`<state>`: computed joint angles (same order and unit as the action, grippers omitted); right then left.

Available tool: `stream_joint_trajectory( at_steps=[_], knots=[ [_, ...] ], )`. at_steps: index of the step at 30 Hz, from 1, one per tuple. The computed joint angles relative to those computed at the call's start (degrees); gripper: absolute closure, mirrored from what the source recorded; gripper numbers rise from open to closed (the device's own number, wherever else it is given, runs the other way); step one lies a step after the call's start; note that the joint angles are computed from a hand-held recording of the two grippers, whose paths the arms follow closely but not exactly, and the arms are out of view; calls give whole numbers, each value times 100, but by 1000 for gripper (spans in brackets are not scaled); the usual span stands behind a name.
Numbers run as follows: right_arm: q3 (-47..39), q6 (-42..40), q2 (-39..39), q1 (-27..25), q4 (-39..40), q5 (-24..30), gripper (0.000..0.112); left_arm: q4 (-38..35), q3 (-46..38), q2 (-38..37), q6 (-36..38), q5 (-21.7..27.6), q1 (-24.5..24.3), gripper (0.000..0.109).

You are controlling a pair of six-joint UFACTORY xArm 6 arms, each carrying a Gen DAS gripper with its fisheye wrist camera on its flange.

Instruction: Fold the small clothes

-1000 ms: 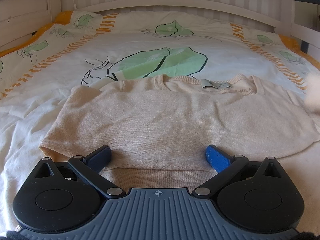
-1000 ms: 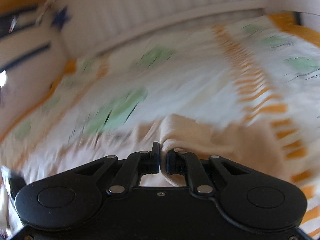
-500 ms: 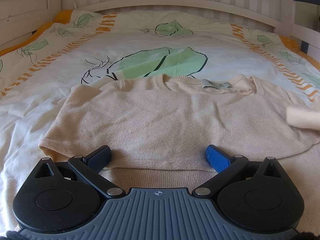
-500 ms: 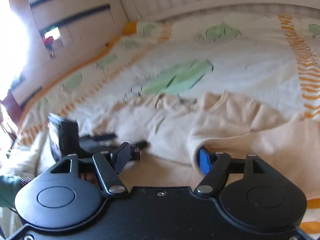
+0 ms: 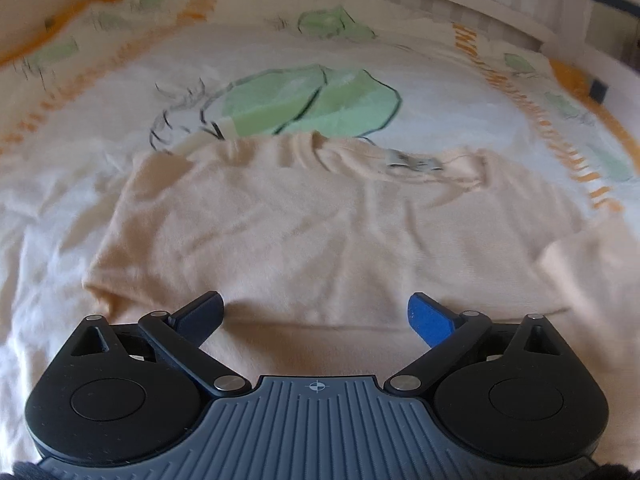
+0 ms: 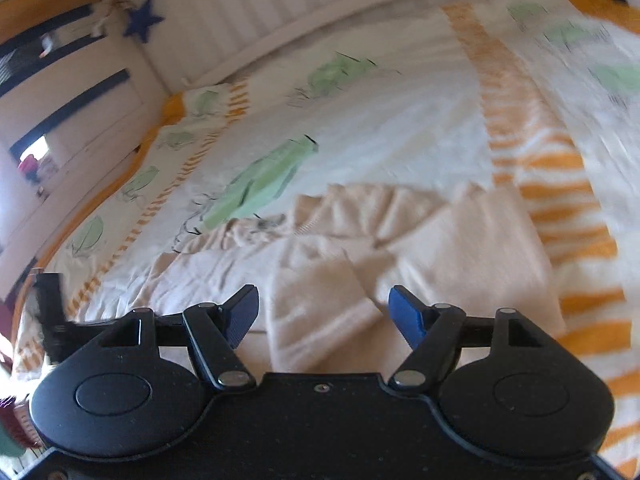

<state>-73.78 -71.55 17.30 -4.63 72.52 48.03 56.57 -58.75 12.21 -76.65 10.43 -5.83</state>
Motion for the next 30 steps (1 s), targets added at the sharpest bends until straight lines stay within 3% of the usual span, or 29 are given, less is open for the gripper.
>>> stream_joint_trajectory(
  at_steps=[3,6,9,13,15,18,24,28,30],
  knots=[
    [-158,662,211,-77,-251,272,36,-1421,422,-376,1073,-274,-62,10],
    [-173,864,290,116,-328,182,36,-1832,704,-711,1428,-372,-131,10],
    [-80,427,210,336,-92,393,36,-1900,871,-948,1561,-338,-179,10],
    [129,-550,-90,333,67,1521,37,-2430,990,-1121,2179,-293,-227,10],
    [338,-787,-327,319,151,1478,36,-2675,952,-1105,2472,-201,-276,10],
    [518,-1044,-518,253,414,991,31,-3480,943,-1059,3214,-265,-411,10],
    [545,-1486,-401,200,1509,-733,14,-4257,614,-652,3944,-275,-749,10],
    [492,-2894,-269,535,2956,-2549,10,-4515,357,-344,4115,-206,-928,11],
    [280,-3648,-142,695,3557,-3189,10,-4040,206,-204,3675,-85,-962,17]
  ],
)
